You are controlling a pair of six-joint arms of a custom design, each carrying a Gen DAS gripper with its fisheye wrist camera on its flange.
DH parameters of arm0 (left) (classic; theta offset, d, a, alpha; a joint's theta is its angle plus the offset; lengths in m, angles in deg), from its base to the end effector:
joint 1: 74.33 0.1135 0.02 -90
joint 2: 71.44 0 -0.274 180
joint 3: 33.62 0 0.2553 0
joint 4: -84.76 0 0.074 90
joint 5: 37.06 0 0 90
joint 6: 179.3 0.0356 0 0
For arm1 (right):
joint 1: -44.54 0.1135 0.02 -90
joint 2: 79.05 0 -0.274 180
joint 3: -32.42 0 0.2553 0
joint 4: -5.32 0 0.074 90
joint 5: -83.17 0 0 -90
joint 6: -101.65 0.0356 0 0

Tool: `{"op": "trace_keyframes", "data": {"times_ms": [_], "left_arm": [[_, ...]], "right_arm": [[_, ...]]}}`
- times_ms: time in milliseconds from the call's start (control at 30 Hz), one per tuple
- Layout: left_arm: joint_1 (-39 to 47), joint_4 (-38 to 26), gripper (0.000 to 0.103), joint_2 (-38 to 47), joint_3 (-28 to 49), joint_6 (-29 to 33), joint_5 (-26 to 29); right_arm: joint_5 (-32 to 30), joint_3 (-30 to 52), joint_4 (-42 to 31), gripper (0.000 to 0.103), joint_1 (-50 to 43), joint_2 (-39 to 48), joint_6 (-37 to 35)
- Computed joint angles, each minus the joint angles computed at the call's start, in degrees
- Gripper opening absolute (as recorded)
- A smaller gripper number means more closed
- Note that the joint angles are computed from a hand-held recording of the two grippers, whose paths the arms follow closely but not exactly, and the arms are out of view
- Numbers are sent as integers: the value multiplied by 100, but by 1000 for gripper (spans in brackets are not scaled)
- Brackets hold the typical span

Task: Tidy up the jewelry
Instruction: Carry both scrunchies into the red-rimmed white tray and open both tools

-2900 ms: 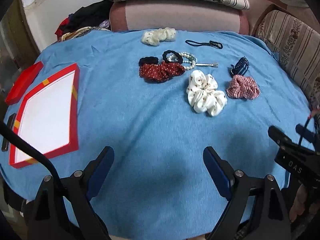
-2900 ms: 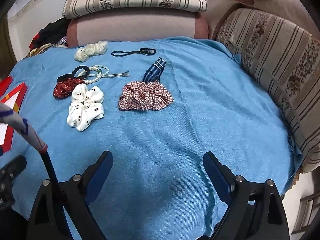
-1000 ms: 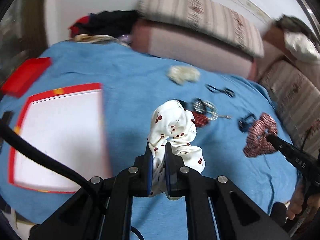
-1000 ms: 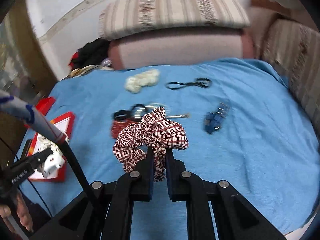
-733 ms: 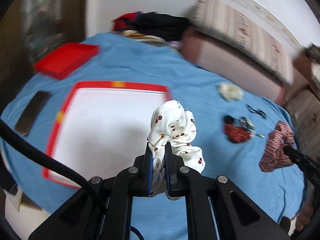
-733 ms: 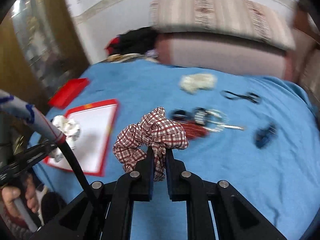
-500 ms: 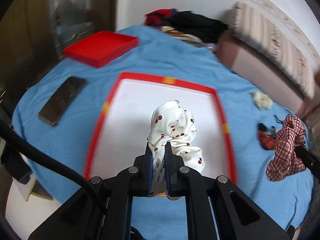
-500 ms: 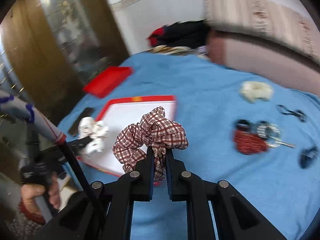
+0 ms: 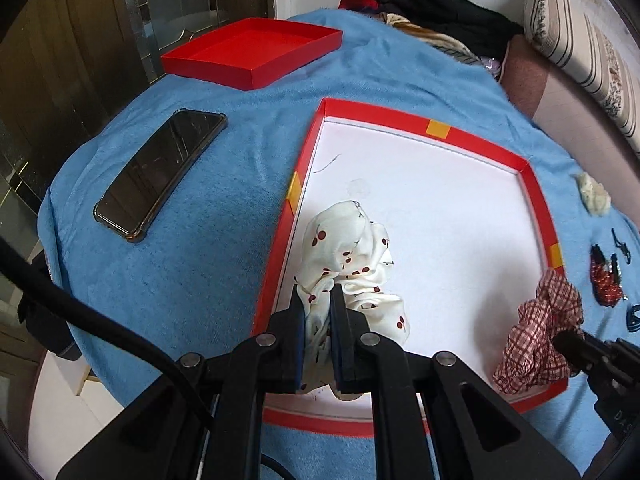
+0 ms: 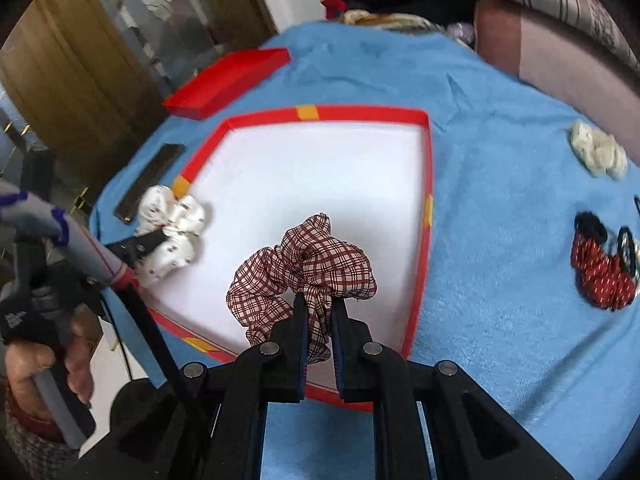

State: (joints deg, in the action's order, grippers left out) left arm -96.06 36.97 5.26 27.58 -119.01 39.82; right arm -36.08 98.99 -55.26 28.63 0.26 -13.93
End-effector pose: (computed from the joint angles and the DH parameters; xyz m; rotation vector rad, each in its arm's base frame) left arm 0.2369 -0.0857 0.2149 -0.2541 2.6136 0.0015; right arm 0.2436 -0.0513 0.2258 -0.3241 2.6302 0.5087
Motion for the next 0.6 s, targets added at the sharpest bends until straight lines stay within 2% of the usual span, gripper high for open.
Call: {"op": "trace_keyframes", "data": {"times_ms": [100,167,200,233,300,367,433,600], "left_arm": [[-3,26,12,167,24,-30,-55],[10,22,16,196,30,-112,-71],[12,8,22,171,31,-146,-79],[25,3,29,119,18,-184,-49],[-1,-46,36,-52,1,-260,-59],[-113,-166,42,-261,28,-345,-171],[-269,-335,48,-424,105,-489,-375],[-854,-794,51,-695,488,-931,-750]], "right_arm": [[103,-89,28,12,48,-30,-54],[193,-180,77,16,101,-112,-52],[216,-192,104,18,110,-142,-34],[221,-194,99,21,101,-170,-43],[184,-198,98,40,49,-273,-47],[70,-199,21,48,-119,-487,-161],[-68,-144,-140,50,-344,-662,-353],[-507,54,-672,54,-1318,-845,-1076]]}}
